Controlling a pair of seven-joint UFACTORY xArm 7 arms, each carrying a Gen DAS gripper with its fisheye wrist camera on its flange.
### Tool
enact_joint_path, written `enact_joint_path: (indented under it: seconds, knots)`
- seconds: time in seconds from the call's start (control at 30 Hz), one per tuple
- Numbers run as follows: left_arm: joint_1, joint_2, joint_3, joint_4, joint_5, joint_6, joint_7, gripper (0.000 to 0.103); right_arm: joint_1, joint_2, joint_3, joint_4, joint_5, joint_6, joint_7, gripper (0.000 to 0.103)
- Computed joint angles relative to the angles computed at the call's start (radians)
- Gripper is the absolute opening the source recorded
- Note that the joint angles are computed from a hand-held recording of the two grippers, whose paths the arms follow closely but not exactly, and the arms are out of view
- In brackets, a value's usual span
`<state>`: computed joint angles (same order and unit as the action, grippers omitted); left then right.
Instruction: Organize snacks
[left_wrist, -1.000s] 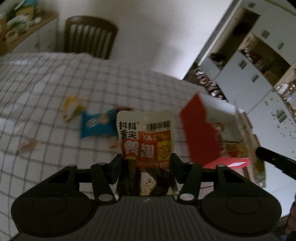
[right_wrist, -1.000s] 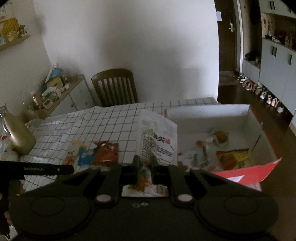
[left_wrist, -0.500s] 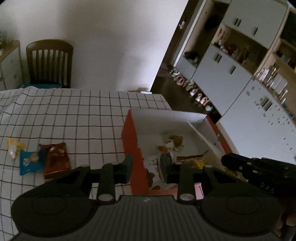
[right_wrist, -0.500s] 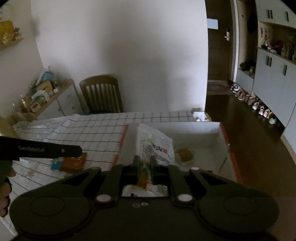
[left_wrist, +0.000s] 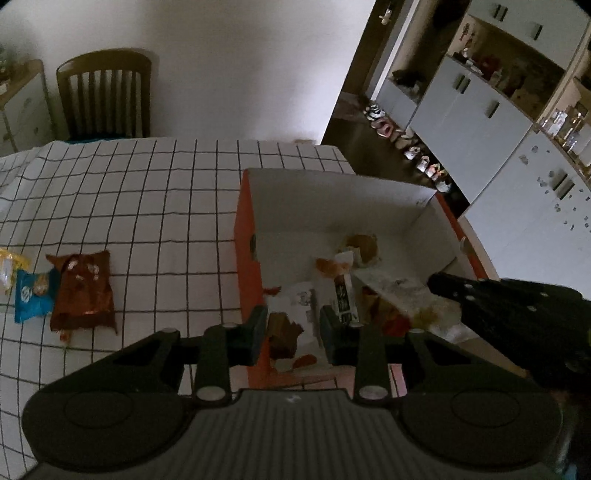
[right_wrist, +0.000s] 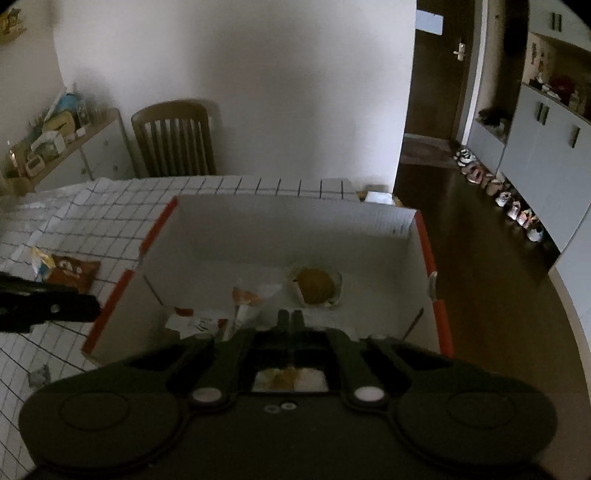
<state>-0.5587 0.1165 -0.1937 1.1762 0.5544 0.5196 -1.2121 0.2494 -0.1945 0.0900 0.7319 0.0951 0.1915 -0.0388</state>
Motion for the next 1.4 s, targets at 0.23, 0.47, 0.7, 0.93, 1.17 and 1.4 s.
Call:
enact_joint_path:
  seconds: [0.23, 0.47, 0.7, 0.93, 1.17, 1.4]
  knots:
    - [-0.001, -0.063, -0.024, -0.096, -0.018, 0.015, -0.043, 0.031, 0.049, 0.007, -0.055, 0.020, 0.143, 0.058, -0.158, 0.006]
    - [0.017, -0.130, -0.059, -0.179, -0.053, 0.029, -0.078, 0.054, 0.067, -0.067, -0.085, -0.005, 0.256, 0.111, -0.295, 0.016]
    - [0.030, -0.179, -0.097, -0.237, -0.081, 0.032, -0.095, 0.070, 0.074, -0.107, -0.081, -0.022, 0.288, 0.126, -0.320, 0.025]
    - [0.015, -0.202, -0.118, -0.308, -0.199, 0.015, -0.068, 0.076, 0.102, -0.159, -0.089, -0.066, 0.314, 0.134, -0.345, 0.049]
    - [-0.019, -0.182, -0.116, -0.355, -0.477, 0.013, 0.016, 0.081, 0.119, -0.198, -0.097, -0.103, 0.300, 0.121, -0.345, 0.068]
    - [-0.042, -0.093, -0.118, -0.327, -0.576, 0.006, -0.005, 0.081, 0.120, -0.244, -0.098, -0.146, 0.274, 0.127, -0.324, 0.088]
